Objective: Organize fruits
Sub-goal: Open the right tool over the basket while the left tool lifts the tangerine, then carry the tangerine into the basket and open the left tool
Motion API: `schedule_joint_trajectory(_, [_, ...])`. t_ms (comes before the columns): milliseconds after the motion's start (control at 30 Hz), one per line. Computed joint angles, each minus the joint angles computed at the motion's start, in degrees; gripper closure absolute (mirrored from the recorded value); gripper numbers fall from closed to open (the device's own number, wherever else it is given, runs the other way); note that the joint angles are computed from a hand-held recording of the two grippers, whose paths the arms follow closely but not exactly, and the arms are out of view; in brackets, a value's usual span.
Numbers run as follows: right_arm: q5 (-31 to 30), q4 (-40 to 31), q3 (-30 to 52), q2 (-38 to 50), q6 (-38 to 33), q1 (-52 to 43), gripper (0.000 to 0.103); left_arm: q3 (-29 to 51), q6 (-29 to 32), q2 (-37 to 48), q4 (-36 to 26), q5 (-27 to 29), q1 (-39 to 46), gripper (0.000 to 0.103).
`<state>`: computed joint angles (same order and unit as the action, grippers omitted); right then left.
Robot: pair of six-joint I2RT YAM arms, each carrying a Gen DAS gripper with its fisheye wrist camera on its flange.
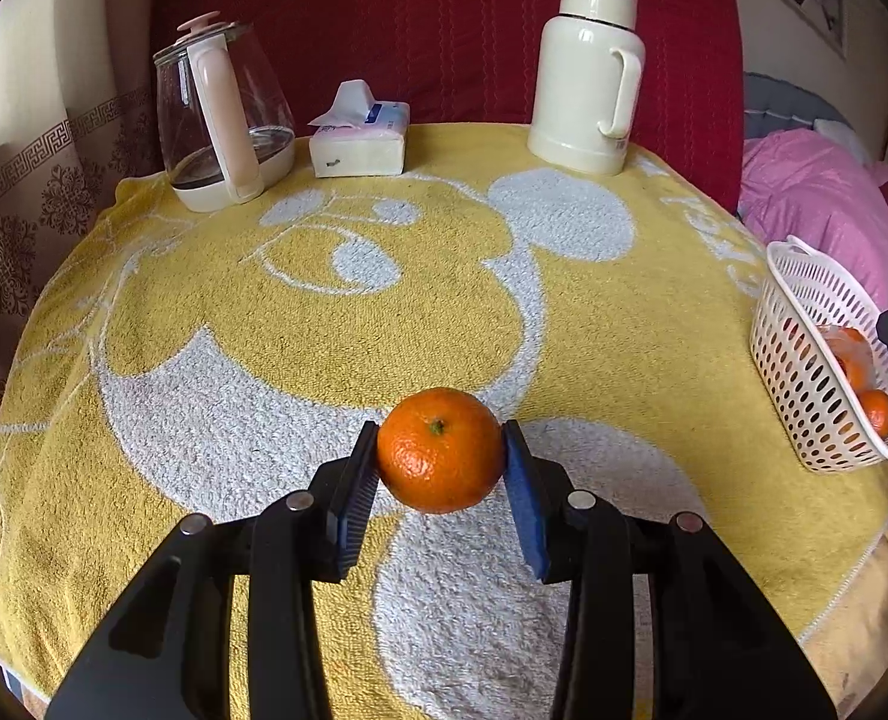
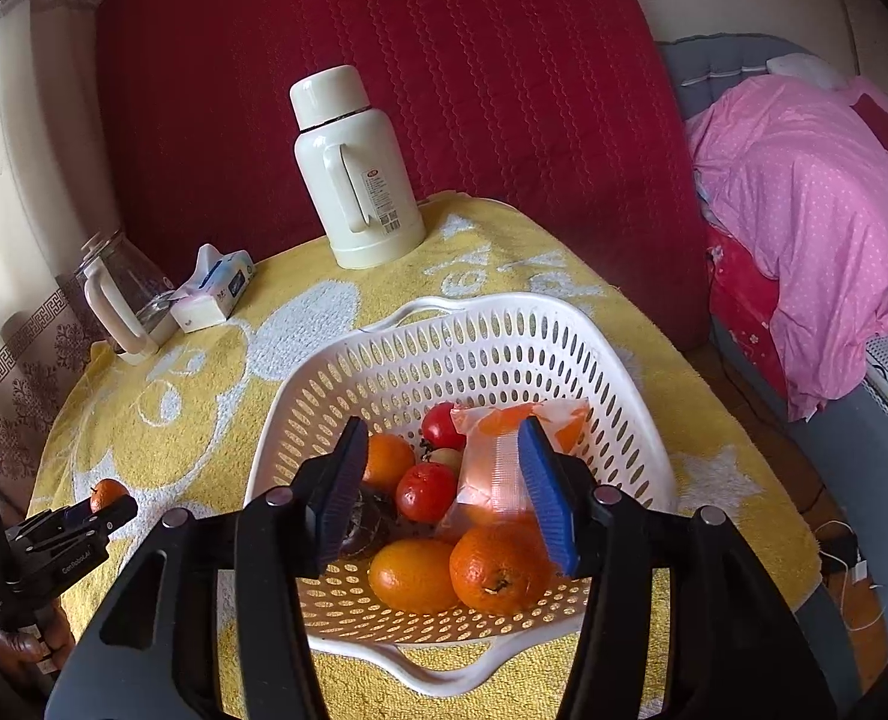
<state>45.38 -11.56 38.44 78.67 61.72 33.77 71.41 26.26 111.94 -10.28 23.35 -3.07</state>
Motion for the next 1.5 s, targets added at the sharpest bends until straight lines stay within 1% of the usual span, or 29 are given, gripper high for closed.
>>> schedule_joint_trajectory(233, [1.6,-0.4,-1.8,-2.4,0.4,1.1,0.044,-2.8,0.4,-2.7,1.2,0.0,-1.4,0.062])
schedule_joint_trajectory(333, [3.2,-1.8,-1.6,-2.4,0.8,2.0,0.042,-3.9,0.6,-3.6,1.6,-0.2,-2.0,0.062])
schedule_joint_trajectory(467, [4.6,-2.4,-2.1,-2.7,1.0,3.0,0.036,-5.1,0.6,-4.8,2.0,-0.5,-2.7,0.062])
schedule_joint_trajectory(767, [5.8,-4.1,-4.5,-5.5,2.9,3.7,0.035,-7.4,0.6,-7.4,2.6,-1.0,-4.8,0.062])
schedule_joint_trajectory(900, [6.7,-5.0,-5.6,-7.0,4.1,4.1,0.03,-8.3,0.6,-8.4,2.9,-1.4,-6.2,0.062])
schedule_joint_trajectory(1133, [8.3,-7.6,-6.4,-8.9,5.2,4.9,0.03,-9.7,0.6,-10.5,3.1,-1.7,-8.9,0.062])
schedule_joint_trajectory(1233, [8.8,-8.0,-7.2,-10.3,5.3,5.1,0.025,-10.2,0.7,-11.4,3.2,-1.9,-10.2,0.062])
schedule_joint_trajectory(1367, [9.2,-9.0,-7.9,-11.4,6.0,5.2,0.023,-10.7,0.9,-12.4,3.1,-2.2,-12.2,0.062])
schedule_joint_trajectory(1500, [9.1,-9.2,-8.8,-12.1,6.6,5.2,0.015,-11.4,0.9,-13.6,3.3,-2.6,-14.3,0.062])
